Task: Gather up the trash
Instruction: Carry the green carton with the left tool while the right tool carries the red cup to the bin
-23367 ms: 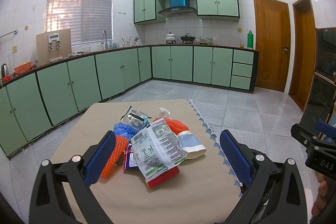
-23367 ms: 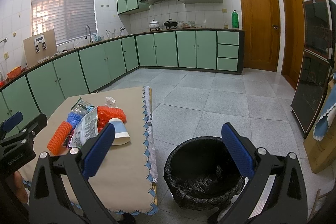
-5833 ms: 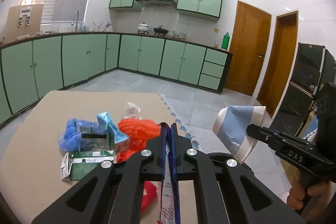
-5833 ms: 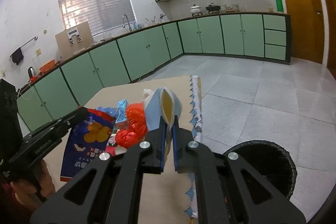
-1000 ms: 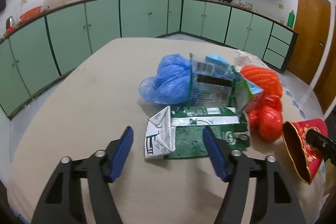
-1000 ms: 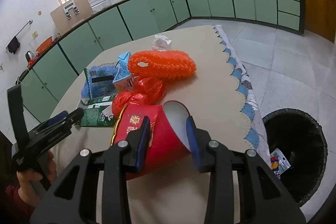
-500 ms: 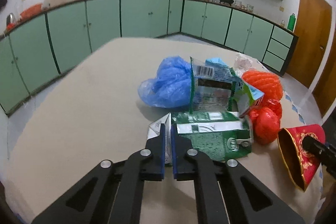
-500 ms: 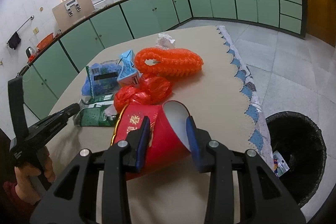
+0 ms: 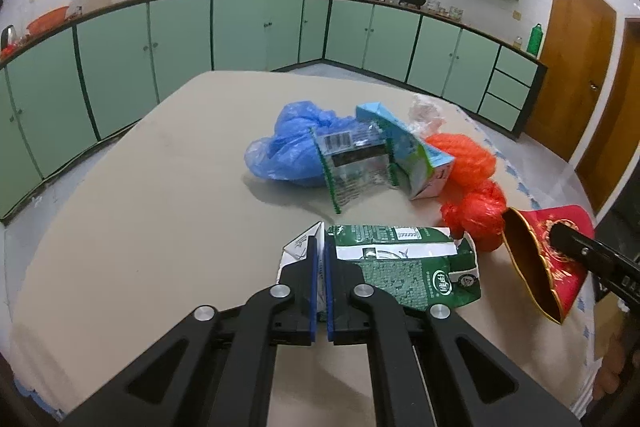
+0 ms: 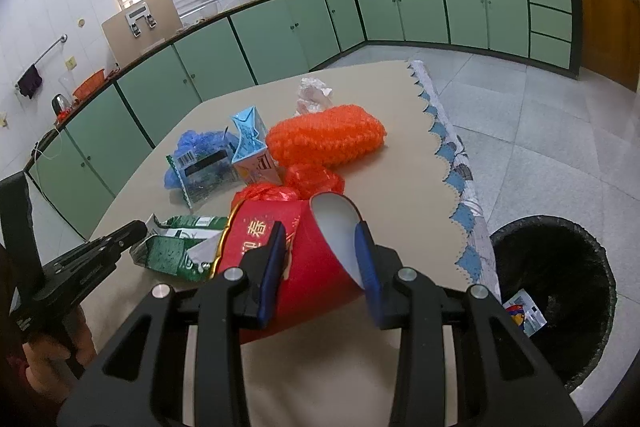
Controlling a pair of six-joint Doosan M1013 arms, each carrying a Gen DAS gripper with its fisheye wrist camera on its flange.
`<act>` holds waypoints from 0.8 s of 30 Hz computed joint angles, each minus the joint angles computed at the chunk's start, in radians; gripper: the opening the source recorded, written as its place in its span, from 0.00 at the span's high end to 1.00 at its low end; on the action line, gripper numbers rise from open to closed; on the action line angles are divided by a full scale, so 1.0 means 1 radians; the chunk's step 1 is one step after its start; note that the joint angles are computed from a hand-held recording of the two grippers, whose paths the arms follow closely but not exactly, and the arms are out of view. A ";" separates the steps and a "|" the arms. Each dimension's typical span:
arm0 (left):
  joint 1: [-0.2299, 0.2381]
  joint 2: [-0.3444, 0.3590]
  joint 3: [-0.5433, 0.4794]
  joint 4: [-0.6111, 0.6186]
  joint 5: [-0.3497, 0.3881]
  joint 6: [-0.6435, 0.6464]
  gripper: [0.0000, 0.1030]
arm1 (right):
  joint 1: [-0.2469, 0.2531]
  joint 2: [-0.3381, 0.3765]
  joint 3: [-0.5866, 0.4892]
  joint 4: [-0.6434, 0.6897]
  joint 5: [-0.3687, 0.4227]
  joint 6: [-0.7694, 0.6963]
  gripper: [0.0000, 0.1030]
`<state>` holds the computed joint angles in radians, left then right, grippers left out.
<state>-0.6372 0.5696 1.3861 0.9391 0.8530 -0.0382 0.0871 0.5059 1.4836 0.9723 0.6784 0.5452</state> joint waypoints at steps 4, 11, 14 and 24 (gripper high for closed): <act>-0.011 -0.011 0.001 0.030 0.001 -0.010 0.97 | -0.006 -0.012 0.007 0.029 -0.001 -0.029 0.67; -0.025 -0.028 0.001 0.088 0.018 -0.037 0.97 | -0.014 -0.032 0.014 0.072 0.005 -0.065 0.67; -0.031 -0.036 0.002 0.116 0.024 -0.054 0.97 | -0.020 -0.042 0.021 0.097 0.007 -0.083 0.67; -0.057 -0.064 0.015 0.209 0.068 -0.109 0.97 | -0.030 -0.076 0.044 0.157 -0.003 -0.143 0.67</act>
<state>-0.6940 0.5058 1.4010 1.1484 0.9209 -0.1473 0.0567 0.4299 1.5271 1.1293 0.6752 0.4023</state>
